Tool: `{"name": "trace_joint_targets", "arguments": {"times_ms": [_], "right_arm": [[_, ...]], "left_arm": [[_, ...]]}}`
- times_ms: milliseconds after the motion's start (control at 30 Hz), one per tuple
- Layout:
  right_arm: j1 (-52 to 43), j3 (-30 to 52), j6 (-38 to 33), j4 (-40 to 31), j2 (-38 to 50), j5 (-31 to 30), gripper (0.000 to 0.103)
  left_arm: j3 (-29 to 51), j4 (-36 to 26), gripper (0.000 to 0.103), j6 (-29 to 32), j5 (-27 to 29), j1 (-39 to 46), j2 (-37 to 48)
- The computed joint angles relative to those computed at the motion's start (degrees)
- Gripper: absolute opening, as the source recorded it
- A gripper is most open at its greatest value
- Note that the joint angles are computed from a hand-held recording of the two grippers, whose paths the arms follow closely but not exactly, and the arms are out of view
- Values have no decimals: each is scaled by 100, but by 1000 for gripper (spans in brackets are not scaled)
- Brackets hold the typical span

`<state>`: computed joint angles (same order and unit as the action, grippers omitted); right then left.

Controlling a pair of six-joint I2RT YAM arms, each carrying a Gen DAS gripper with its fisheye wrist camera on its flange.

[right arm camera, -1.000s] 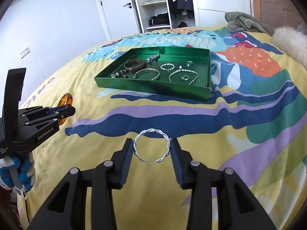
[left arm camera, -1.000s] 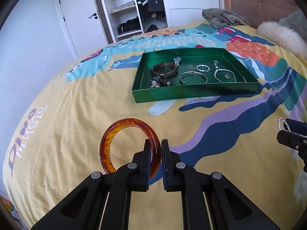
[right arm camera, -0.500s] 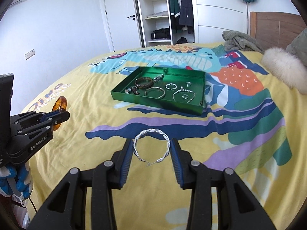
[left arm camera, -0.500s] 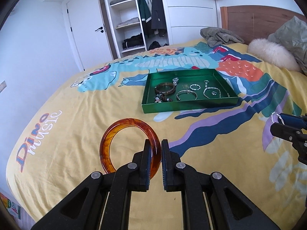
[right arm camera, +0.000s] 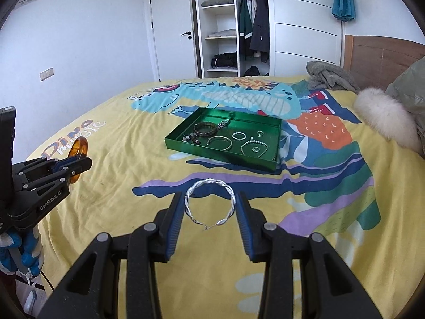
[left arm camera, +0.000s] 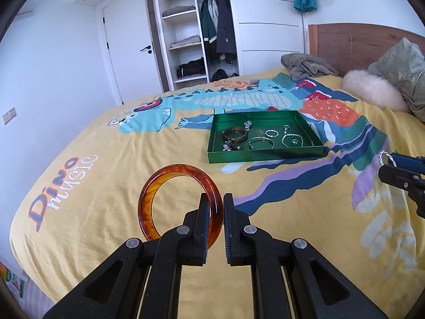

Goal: Organize jewelry
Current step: 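Carry the amber bangle over the tray with left tool while right carries the hoop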

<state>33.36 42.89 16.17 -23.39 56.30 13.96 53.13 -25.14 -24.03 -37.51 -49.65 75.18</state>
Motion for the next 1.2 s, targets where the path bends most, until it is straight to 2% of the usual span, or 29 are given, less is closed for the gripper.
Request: {"name": "trace_joint_targets", "arguments": {"times_ms": [367,700,967,1200], "right_arm": [[145,261,-68,-220,-140,270,37],[-594,935,-546,-164,142,-221,37],[-1532,2160,-978,-11,1191,-947,37],[-2154,3393,-1082,286,2625,-1458,37]], "left_arm": [[31,-78,10,11,-103,-14,-172],[797,145,10,667,69,433,261],[2377,117,10,1168,791,1198,1413],[4321,-349,10,1331,1394,1656,3157]]}}
